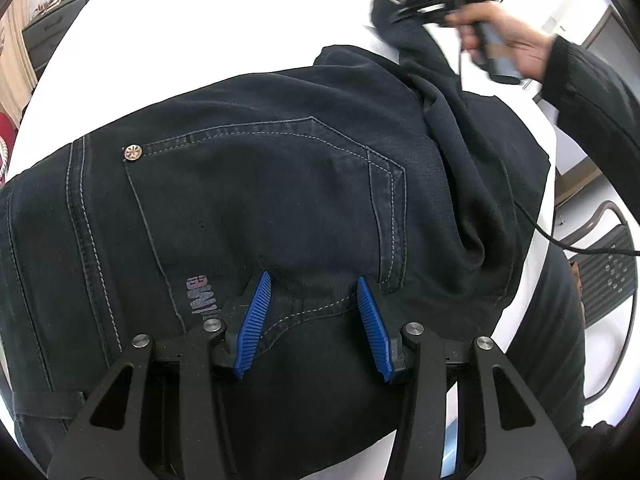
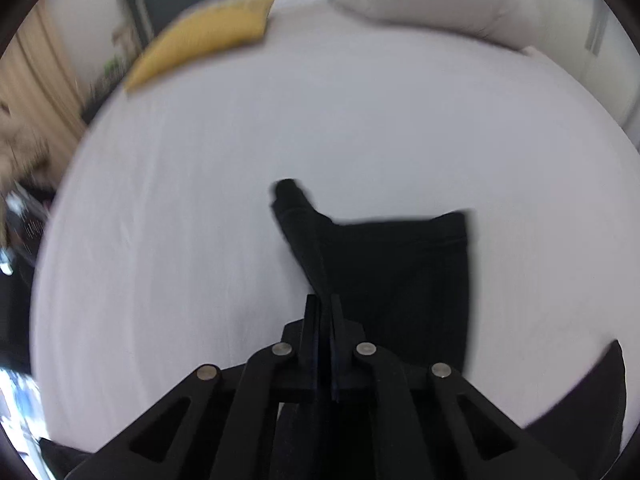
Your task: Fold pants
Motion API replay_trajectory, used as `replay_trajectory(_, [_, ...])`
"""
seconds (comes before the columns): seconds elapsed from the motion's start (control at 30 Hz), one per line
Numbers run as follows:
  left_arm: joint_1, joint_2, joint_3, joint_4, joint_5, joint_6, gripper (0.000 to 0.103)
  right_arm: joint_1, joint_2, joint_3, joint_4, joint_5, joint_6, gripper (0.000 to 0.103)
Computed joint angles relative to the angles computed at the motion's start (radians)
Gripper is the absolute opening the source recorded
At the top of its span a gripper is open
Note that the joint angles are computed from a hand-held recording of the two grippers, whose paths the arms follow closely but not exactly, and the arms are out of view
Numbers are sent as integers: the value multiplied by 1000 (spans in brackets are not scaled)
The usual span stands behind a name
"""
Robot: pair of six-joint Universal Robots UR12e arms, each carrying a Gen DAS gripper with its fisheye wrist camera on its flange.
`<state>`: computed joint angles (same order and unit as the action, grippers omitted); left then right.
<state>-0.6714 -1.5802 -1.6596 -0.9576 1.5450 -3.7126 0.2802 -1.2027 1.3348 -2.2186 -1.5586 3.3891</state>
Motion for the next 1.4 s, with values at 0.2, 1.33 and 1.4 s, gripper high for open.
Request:
replay_trajectory(0.2, [-11, -14, 25, -34, 23, -6, 44, -165, -269, 351, -396, 179, 248, 4])
replay_trajectory(1.33, [-17, -45, 76, -95, 41, -22, 44, -461, -547, 868, -824, 227, 914, 7])
replay_trajectory(1.4, [-18, -44, 75, -91, 45, -24, 45, -469, -539, 870, -807, 240, 905, 7])
